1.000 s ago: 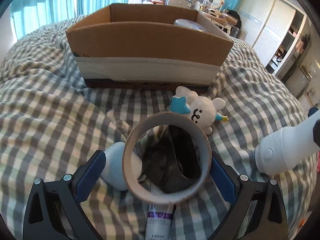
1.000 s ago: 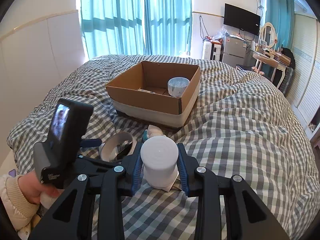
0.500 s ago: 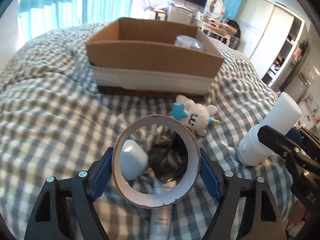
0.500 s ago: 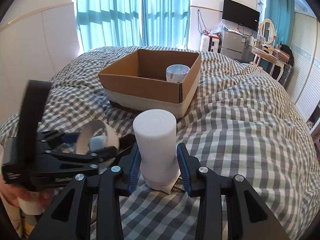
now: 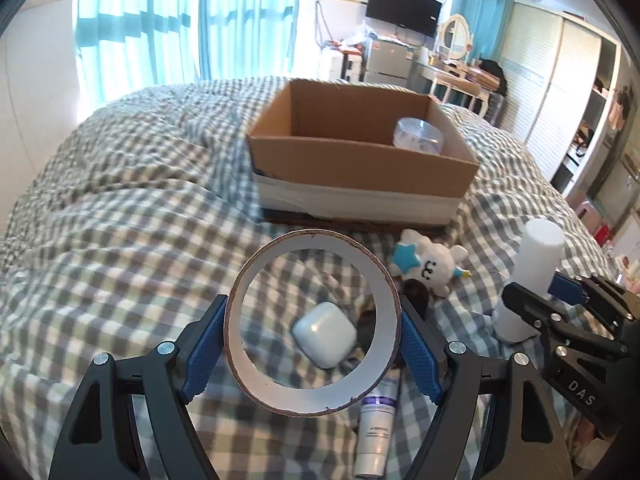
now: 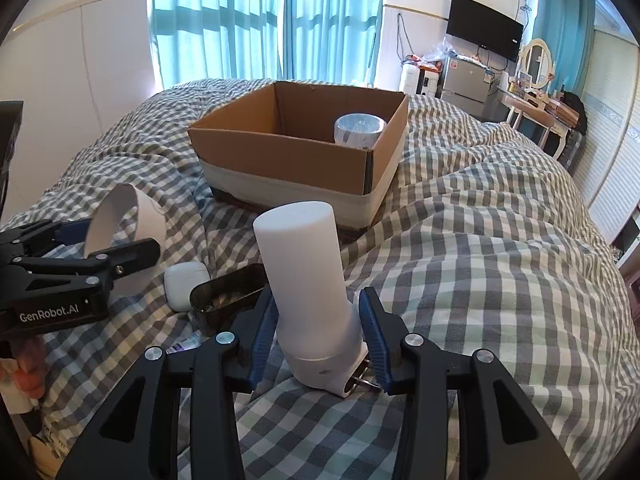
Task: Organize objects
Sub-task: 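Grasp the brown tape roll with the left gripper while the right gripper holds the bottle, then carry the tape roll and white bottle into the box and open both grippers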
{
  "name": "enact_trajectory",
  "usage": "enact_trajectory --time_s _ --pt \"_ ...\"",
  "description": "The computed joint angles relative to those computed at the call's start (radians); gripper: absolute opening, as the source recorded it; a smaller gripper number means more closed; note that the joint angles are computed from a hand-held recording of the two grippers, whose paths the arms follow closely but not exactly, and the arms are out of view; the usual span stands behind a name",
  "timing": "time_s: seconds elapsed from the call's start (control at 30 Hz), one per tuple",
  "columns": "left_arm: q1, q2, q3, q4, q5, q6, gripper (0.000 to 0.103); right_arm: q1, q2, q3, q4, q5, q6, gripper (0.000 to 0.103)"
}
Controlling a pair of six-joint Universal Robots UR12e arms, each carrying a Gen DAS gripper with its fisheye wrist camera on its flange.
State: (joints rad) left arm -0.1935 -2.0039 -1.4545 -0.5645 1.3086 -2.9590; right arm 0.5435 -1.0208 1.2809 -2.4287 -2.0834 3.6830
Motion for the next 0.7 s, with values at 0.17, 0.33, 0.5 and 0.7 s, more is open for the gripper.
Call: enact_trajectory --time_s 0.17,0.33,0.5,0.7 --pt "0.005 0.005 0.0 0.053 0.03 -0.019 0.081 0.001 0.018 -0.043 0.006 -0.021 -0.016 0.041" --pt "0.008 -0.001 0.02 0.101 0.053 -0.03 0.081 -0.007 0.035 -0.092 -0.007 -0.025 -0.047 0.041" --pt "0.01 -0.027 0.08 0.117 0.065 -0.041 0.081 -0.027 0.063 -0.162 -0.001 -0.017 -0.091 0.041" --pt "0.004 -0.081 0.188 0.104 0.09 -0.042 0.081 -0.061 0.113 -0.268 0.023 0.003 -0.118 0.041"
